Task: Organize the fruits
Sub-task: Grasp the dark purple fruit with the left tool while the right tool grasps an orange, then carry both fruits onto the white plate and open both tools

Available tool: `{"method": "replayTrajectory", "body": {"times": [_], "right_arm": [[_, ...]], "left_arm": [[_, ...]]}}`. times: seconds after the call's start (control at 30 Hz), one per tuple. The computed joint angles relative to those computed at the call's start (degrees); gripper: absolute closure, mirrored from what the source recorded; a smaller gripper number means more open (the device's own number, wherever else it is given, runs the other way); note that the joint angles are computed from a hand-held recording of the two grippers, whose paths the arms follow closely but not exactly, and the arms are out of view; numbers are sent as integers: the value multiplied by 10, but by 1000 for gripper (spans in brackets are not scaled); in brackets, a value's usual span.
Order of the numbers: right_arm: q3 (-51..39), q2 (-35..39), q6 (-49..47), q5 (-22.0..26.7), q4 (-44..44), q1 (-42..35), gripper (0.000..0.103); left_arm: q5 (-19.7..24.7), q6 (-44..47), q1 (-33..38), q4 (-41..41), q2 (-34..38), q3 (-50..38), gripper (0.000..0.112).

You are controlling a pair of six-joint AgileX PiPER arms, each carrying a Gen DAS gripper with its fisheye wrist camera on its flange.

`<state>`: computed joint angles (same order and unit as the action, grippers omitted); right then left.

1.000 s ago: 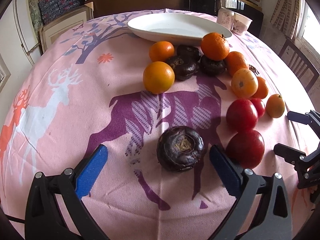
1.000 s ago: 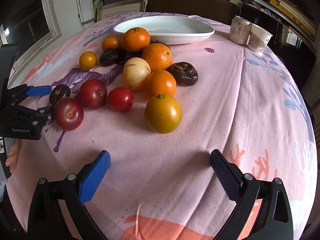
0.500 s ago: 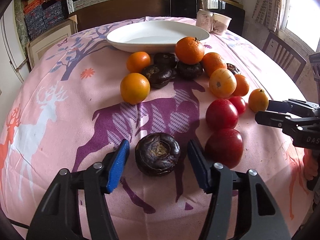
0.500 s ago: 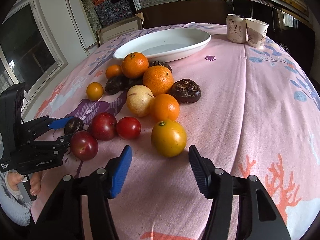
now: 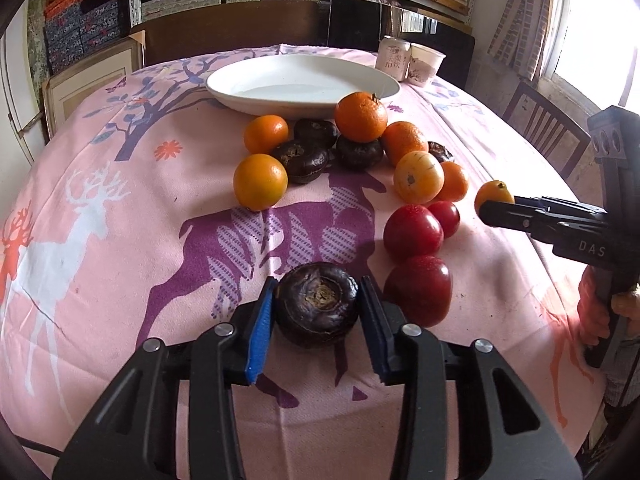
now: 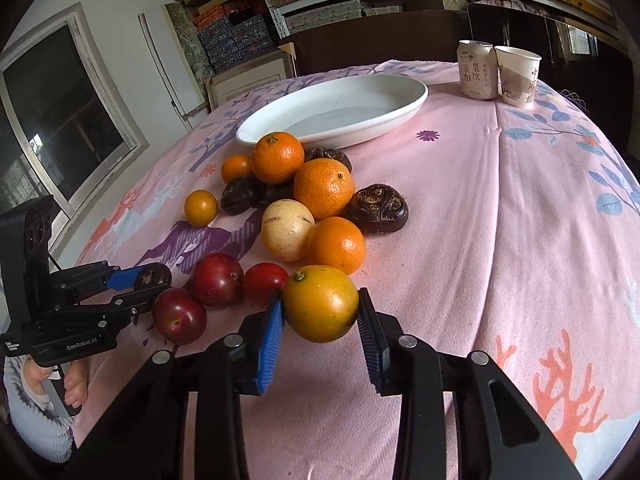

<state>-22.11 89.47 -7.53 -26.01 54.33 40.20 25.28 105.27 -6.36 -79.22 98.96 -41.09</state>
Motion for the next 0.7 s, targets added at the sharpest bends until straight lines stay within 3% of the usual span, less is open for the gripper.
{"method": "replayTrajectory", "body": {"times": [0.1, 0.2, 0.3, 0.47, 0.53, 0.7], "right_arm": [[-1, -45, -47, 9, 33, -13, 67], [-44, -84, -176, 44, 115, -62, 67], [-111, -70, -241, 83, 134, -123, 67], [-226, 38, -120, 139, -17, -205, 67], [-274, 86, -116, 157, -31, -222, 67], [-341, 161, 12, 182, -171, -245, 66]], "left_arm": [[4, -65, -4, 44, -10, -34, 73], [19, -189, -16, 121, -4, -115, 73], [26, -314, -41, 196, 27, -214, 73], [42, -504, -83, 319, 133, -378, 73], [36, -562, -98, 364, 172, -428, 73], [71, -619, -110, 410, 246, -523, 72]]}}
